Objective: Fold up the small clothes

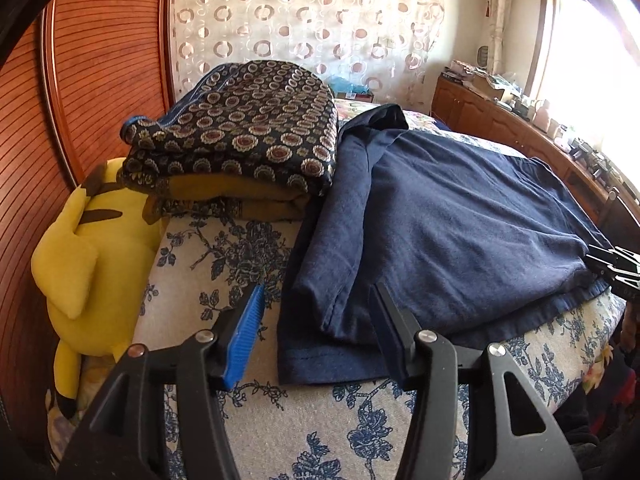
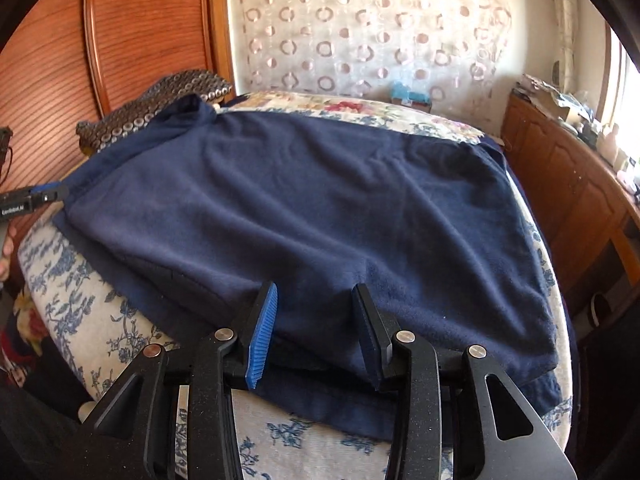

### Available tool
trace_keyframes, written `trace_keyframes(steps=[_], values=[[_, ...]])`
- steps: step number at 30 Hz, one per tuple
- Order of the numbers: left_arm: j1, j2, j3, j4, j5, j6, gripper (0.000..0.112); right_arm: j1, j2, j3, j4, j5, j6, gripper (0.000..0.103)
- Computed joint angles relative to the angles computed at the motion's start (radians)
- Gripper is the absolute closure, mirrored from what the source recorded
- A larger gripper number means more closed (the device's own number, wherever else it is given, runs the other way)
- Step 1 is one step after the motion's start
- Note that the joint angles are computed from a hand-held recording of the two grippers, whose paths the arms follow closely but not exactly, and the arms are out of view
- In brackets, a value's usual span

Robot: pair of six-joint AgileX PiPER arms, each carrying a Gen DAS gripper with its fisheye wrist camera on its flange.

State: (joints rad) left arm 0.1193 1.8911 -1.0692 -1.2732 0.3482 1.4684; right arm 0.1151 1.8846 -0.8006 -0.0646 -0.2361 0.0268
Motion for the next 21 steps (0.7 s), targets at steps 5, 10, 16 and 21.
trace_keyframes(steps=[5, 10, 16, 21], values=[[-0.002, 0.019, -0.011, 0.042, 0.011, -0.038, 0.059, 0.022, 0.029, -0.009, 0.214, 0.015, -0.213, 0.057], [0.001, 0.046, -0.034, 0.097, 0.027, -0.108, 0.059, 0.007, 0.028, 0.027, 0.161, -0.048, -0.139, 0.048], [0.001, 0.050, -0.026, 0.066, 0.023, -0.081, 0.059, -0.003, 0.044, 0.056, 0.168, -0.123, -0.117, 0.036], [-0.006, 0.051, -0.025, 0.057, 0.008, -0.079, 0.059, 0.006, 0.048, 0.056, 0.203, -0.136, -0.146, 0.035]])
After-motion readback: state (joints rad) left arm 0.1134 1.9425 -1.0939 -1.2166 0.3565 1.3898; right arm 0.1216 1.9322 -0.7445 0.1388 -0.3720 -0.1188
